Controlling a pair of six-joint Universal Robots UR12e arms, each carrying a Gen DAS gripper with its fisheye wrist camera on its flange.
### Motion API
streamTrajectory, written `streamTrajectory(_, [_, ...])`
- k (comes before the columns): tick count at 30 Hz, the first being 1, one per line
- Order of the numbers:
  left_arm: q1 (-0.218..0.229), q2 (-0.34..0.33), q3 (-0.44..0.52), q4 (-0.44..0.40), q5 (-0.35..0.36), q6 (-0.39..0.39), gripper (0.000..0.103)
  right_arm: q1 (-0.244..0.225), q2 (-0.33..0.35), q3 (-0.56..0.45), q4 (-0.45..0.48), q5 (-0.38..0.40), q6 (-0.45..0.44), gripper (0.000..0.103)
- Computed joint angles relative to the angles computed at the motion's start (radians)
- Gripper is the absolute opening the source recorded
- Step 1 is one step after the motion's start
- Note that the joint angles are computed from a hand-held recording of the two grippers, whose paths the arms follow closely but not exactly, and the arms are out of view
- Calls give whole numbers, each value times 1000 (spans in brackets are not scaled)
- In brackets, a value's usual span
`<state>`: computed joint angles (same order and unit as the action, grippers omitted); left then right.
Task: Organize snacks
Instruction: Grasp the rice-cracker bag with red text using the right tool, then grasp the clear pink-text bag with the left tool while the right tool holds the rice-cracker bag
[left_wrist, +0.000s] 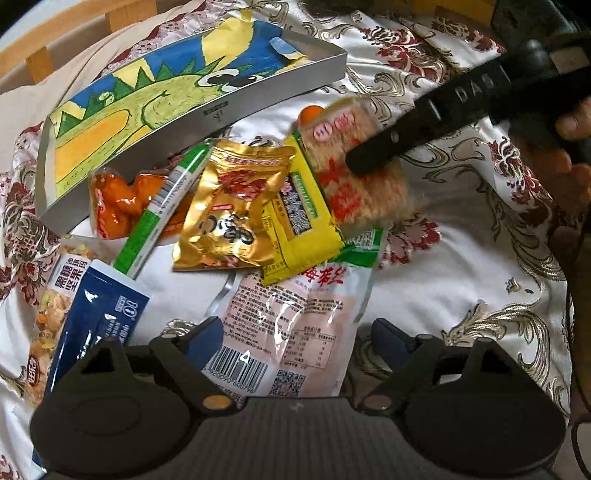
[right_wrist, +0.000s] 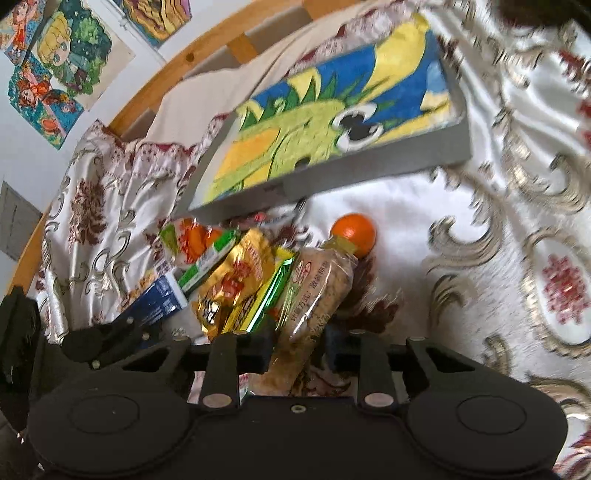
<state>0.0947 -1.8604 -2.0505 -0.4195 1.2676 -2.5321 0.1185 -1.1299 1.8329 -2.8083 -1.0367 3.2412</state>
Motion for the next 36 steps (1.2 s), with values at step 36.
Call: streamTrajectory(36, [-10, 10, 6, -84, -79, -324, 80, -36, -19, -1, 114, 58, 3, 24])
